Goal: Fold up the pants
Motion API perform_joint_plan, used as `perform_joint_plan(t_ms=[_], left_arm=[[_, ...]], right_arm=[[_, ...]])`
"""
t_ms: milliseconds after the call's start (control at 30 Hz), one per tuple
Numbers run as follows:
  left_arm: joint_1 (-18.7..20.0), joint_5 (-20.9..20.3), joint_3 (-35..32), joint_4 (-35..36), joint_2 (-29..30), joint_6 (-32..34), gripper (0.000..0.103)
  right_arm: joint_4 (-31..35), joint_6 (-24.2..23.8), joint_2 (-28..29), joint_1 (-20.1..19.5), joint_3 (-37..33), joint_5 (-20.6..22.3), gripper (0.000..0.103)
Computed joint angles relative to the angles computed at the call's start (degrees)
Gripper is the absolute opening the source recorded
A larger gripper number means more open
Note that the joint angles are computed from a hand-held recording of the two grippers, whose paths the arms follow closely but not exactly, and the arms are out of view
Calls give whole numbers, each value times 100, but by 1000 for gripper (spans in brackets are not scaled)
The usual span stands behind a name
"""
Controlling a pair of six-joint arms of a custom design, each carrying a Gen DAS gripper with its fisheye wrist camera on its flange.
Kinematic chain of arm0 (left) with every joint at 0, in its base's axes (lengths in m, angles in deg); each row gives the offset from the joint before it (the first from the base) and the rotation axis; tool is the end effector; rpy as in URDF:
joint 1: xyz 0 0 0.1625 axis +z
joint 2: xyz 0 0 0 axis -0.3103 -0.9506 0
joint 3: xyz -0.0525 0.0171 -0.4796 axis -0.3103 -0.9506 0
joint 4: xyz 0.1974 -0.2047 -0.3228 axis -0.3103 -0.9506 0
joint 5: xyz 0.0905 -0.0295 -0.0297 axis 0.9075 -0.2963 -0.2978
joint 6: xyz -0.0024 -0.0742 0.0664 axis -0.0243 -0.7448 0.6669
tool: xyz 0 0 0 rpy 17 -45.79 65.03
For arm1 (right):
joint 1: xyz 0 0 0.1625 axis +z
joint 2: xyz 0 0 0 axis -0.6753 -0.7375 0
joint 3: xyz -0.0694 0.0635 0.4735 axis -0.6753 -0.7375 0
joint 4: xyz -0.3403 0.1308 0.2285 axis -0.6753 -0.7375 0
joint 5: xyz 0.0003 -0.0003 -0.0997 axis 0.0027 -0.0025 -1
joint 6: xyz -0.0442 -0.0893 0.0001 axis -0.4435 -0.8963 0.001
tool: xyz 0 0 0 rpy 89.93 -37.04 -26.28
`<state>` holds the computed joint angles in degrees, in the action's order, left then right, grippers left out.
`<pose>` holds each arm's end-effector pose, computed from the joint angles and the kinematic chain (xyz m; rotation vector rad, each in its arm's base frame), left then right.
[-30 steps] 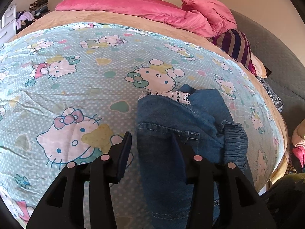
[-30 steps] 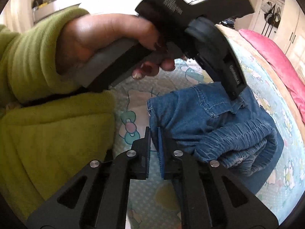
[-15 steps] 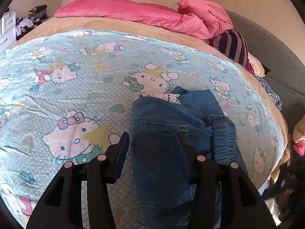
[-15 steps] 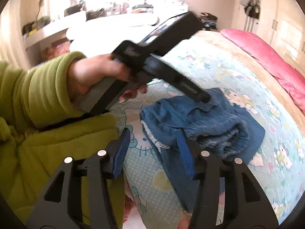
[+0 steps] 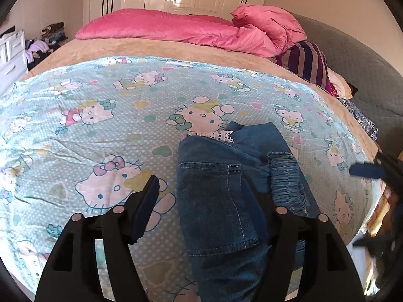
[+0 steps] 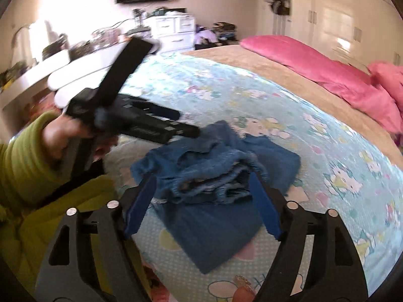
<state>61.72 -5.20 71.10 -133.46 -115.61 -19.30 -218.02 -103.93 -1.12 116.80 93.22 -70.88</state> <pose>-0.2773 -0.5380 -0.0334 0.6395 2.4672 -0.7540 0.0146 -0.4609 0.2676 1.1838 -2.4074 0.6944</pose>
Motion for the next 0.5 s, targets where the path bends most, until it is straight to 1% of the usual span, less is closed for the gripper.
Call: perform_joint_plan(t_ms=[133, 233, 267, 433, 500], left_arm=[[-26, 31, 13, -24, -7, 17, 66], [-29, 66, 8, 45, -9, -35, 69], [-23, 70, 3, 96, -10, -70, 69], [37, 74, -47, 277, 17, -192, 69], [72, 46, -68, 339, 28, -228, 69]], right_arm=[[-307, 428, 164, -79, -118, -40, 75], [-645, 739, 336, -100, -204, -225, 77], [-677, 902, 405, -110, -268, -329, 77], [-716, 1392, 643, -193, -496, -607, 77], [-556, 1613, 706, -225, -613, -680, 77]])
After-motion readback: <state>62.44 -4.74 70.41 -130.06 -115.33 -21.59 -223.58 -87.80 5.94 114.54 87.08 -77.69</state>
